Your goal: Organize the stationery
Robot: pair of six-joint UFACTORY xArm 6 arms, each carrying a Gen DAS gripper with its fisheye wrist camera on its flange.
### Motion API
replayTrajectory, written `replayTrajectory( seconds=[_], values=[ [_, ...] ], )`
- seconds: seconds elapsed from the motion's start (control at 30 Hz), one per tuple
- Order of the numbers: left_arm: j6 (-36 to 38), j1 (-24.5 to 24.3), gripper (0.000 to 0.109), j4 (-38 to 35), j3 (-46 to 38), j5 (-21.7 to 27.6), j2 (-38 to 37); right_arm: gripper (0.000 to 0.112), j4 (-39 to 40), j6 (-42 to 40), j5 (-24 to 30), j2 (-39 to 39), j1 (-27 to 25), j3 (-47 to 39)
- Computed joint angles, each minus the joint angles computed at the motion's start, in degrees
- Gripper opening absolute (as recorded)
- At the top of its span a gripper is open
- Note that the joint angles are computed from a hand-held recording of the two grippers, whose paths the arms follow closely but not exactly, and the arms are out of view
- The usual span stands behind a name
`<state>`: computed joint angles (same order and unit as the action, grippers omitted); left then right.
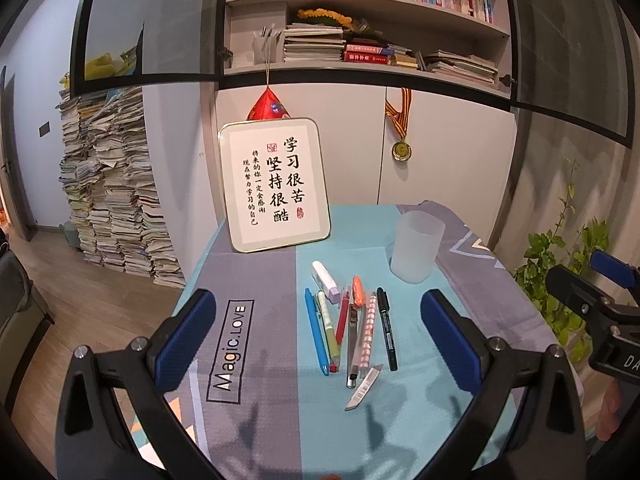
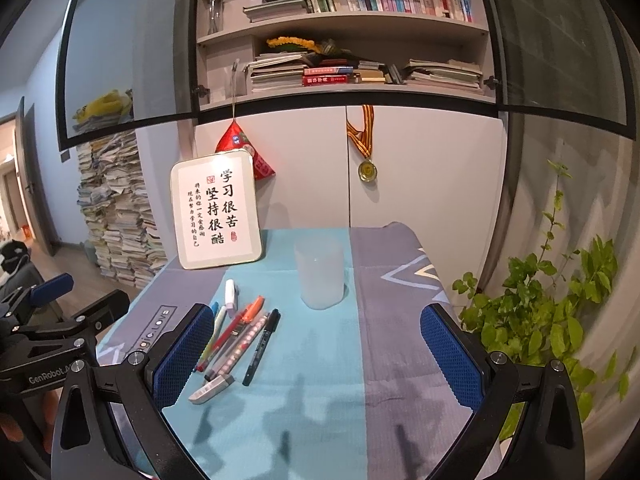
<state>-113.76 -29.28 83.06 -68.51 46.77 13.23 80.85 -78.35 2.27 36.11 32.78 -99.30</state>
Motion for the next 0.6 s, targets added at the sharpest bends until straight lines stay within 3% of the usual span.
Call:
replayTrajectory(
  seconds=[0.27, 0.6],
  values=[
    [0.30, 1.28, 0.102, 0.44, -0.47, -1.75, 0.50, 0.103, -10.58, 9.70, 0.70, 2.49, -0.17, -1.99],
    [0.99, 3.64, 0.102, -0.02, -1.97, -4.83, 2.52, 0.103, -31.88, 29.52, 4.42, 8.42, -1.87, -7.93]
  ],
)
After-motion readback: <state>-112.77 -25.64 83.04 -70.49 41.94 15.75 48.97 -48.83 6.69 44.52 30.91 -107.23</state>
